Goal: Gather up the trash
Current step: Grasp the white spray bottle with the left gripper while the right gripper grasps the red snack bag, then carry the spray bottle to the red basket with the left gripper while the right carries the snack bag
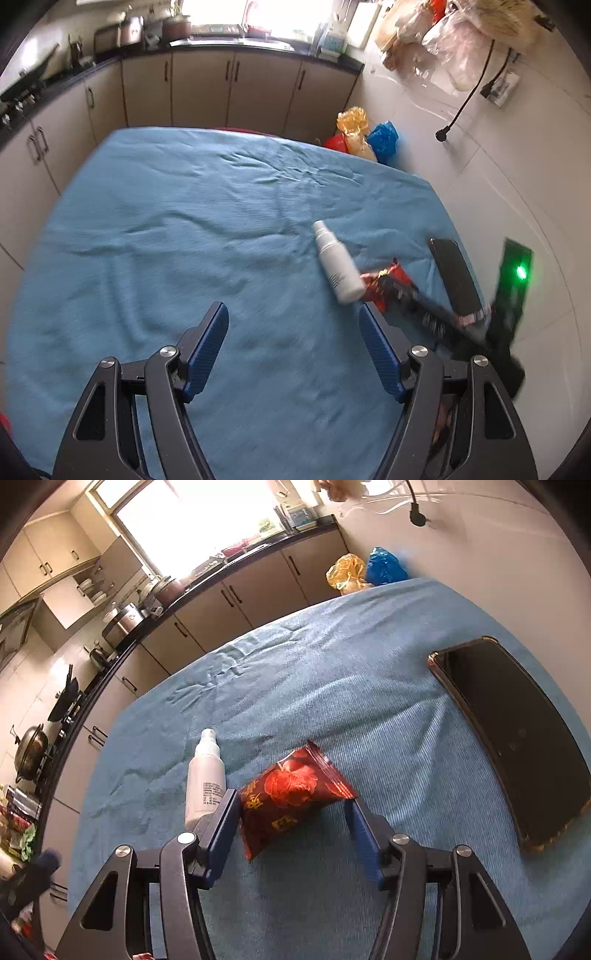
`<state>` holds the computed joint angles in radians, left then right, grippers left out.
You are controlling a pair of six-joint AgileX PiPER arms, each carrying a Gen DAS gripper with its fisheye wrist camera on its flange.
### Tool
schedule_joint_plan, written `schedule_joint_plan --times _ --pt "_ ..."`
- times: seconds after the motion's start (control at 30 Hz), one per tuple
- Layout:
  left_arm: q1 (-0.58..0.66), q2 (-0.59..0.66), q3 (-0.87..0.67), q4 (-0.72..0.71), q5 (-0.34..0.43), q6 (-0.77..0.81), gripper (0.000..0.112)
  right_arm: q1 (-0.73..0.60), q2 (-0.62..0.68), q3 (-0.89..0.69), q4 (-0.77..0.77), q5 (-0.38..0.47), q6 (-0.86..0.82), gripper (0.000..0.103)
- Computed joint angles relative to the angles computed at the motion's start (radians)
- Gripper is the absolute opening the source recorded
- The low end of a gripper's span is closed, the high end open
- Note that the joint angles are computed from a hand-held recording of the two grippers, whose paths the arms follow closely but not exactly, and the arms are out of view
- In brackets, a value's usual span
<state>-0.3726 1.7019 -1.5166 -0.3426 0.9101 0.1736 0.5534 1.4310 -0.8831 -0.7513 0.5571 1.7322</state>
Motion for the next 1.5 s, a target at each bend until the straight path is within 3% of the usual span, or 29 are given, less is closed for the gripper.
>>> schedule_joint_plan --times 0.1,0.37,0.47,0.5,0.6,0.77,1.0,1.13,1.27,1.5 --pt "-0.054 0.118 -0.115 0.029 0.008 -0.066 0.072 -0.018 0.005 0.0 0.022 -0.026 -0.05 0.045" --pt "-0.158 0.365 -0.394 0.114 0.111 -0.169 0.068 -0.081 -0.07 0.072 0.085 -0.058 -0.096 0.045" --pt "-0.182 0.419 -0.448 0.157 0.144 -0.181 0.051 -0.09 -0.081 0.09 0.079 -0.084 -0.085 0.045" --pt "-0.185 0.434 -0.461 0.163 0.157 -0.186 0.038 -0.09 -0.079 0.091 0.074 -0.085 -0.081 0.045" --pt "-0.173 0.407 -0.413 0.161 0.123 -0.198 0.029 -0.085 -0.075 0.092 0.04 -0.082 -0.055 0.045" --pt "-0.105 0.279 -0.236 0.118 0.051 -0.17 0.029 -0.062 -0.081 0.1 -0.001 -0.074 -0.005 0.045" --pt "0.088 -0.066 0.149 0.067 0.026 0.012 0.029 -0.009 -0.061 0.07 0.04 -0.143 -0.094 0.044" --pt "0.3 -0.268 0.336 -0.019 0.089 0.169 0.029 0.045 -0.014 0.019 0.156 -0.191 -0.249 0.044" --pt "0.545 -0.418 0.447 -0.107 0.149 0.351 0.029 0.16 0.063 -0.071 0.122 -0.121 -0.246 0.044" --pt "0.973 -0.564 0.528 -0.276 0.293 0.678 0.029 0.31 0.157 -0.219 0.091 0.018 -0.214 0.044"
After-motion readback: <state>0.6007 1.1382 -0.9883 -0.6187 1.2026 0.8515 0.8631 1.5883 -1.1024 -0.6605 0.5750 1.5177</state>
